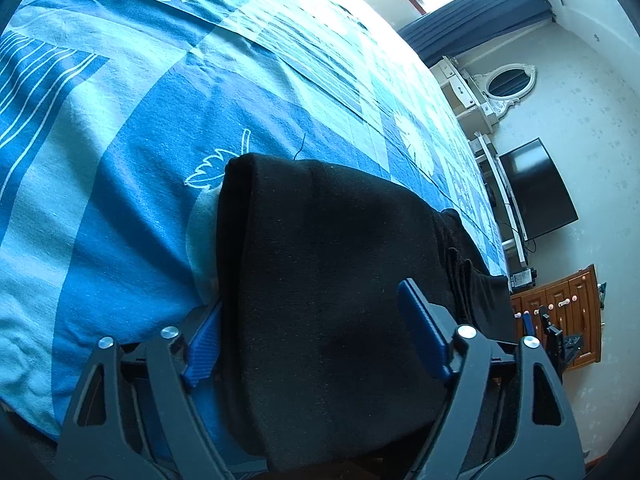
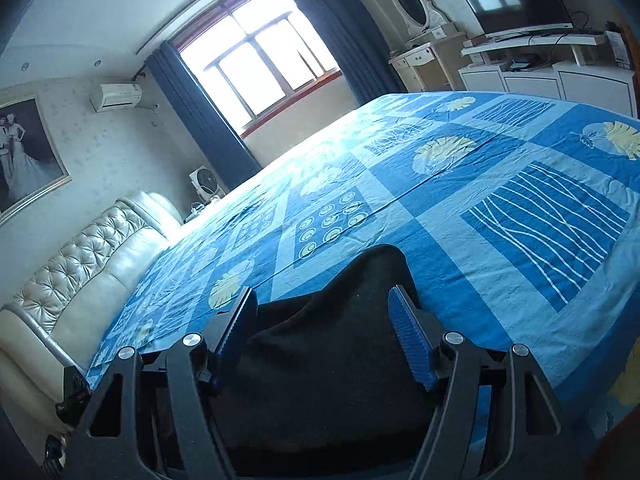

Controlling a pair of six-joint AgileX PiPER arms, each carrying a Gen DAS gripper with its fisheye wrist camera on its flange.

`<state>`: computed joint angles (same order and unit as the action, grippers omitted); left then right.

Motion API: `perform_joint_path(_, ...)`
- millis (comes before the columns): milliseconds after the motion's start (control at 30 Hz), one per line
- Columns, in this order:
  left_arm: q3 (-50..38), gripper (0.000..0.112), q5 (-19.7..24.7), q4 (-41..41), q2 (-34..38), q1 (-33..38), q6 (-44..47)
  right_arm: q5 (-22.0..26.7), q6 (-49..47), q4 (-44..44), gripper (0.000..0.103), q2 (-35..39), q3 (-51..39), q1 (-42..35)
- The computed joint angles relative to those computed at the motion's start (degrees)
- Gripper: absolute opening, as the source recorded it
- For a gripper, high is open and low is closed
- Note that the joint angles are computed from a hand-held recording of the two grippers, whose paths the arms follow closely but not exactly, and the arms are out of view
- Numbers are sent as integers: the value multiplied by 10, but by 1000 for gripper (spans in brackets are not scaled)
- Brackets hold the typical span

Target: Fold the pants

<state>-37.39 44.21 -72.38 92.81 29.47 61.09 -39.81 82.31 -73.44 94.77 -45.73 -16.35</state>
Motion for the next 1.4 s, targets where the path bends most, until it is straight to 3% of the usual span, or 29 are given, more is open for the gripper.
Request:
perform_joint_path(133,-9,34,-13,27,10,11,-40,11,-21,-6,68,-5,15,40)
perform_joint_path(233,-20,16,50,13,46,51,-28,11,-22,-6,68,0,20,59)
perform_joint_path(300,-23,16,70,6,62,62,-40,15,-35,-1,68,-9,28,69)
perform_joint_path(433,-30,15,58,31,41,43,-83,13,-40,-6,72,-15,32,73)
perform_joint_path(533,-43,14,74,34,32,19,-92,4,-29,-13,73,-13,32,68)
perform_joint_path(733,-46,18,9,49,20,-51,-132,-1,-15,-25,73,-10,29,65)
perform_joint_path(1067,-96,13,62,100,-54,-69,-267,-10,-23,-9,73,-19,40,58)
perform_joint_path(1200,-156,12,64,129,-80,-136,-358,-19,-18,1,73,-22,45,46)
perform_joint_path(1400,-305,13,11,289,-52,-320,-559,-33,-6,11,73,-18,47,28)
